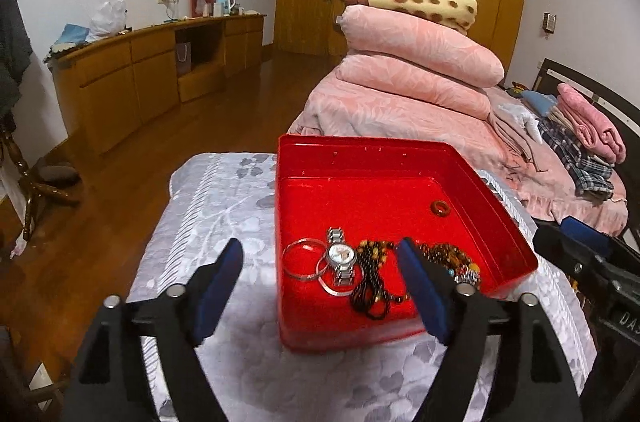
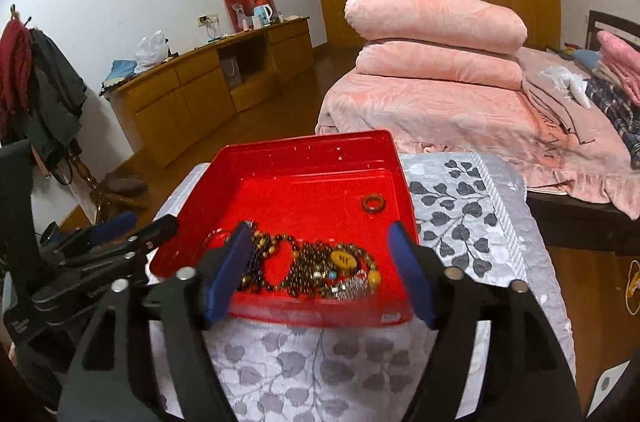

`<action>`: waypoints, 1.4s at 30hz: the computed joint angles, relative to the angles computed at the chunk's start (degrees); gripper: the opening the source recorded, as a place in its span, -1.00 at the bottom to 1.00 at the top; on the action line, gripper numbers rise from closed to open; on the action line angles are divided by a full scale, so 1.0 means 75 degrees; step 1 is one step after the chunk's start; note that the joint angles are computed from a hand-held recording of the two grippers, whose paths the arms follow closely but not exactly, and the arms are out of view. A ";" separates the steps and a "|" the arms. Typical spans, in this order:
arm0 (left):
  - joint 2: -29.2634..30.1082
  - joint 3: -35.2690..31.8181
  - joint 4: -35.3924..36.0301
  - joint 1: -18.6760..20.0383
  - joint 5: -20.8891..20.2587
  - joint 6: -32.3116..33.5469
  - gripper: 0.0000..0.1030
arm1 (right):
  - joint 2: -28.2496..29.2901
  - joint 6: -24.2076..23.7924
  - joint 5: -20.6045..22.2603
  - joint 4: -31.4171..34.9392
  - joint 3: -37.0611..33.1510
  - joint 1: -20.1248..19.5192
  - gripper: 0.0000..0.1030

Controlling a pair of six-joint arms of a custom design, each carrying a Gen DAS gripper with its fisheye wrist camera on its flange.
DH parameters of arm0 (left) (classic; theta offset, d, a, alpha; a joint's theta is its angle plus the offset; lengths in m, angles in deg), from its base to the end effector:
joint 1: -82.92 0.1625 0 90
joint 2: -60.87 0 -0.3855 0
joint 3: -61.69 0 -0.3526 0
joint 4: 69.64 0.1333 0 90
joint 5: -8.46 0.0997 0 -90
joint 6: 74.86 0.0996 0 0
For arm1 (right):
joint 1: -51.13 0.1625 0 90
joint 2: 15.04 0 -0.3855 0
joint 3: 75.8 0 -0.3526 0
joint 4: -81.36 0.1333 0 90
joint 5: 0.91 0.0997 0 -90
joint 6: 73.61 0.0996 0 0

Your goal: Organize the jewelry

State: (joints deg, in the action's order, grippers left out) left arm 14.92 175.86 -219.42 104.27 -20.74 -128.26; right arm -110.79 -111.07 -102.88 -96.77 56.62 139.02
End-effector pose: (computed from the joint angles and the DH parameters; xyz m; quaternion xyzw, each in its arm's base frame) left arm -0.3765 -0.3836 0.0494 0.1510 0.8476 -0.4107 0.3000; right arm 0.0985 -0.3864 0.3528 0.2289 -0.8674 0.3745 0.2345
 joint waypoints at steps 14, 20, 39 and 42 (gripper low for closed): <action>-0.0554 0.0899 0.1047 -0.0860 0.0060 -0.1444 0.71 | -0.1148 -0.0544 0.0102 0.0186 0.1079 -0.0219 0.79; -0.0748 0.1163 0.1412 -0.1228 0.0108 -0.1915 0.74 | -0.1793 -0.0713 0.0456 0.0386 0.1403 -0.0409 0.80; -0.1298 0.1502 0.3456 -0.2357 -0.0009 -0.3782 0.78 | -0.3519 -0.1180 0.0810 0.1090 0.2241 -0.0647 0.82; -0.1364 0.1546 0.3650 -0.2487 -0.0046 -0.3989 0.78 | -0.3770 -0.1216 0.0841 0.1257 0.2315 -0.0667 0.82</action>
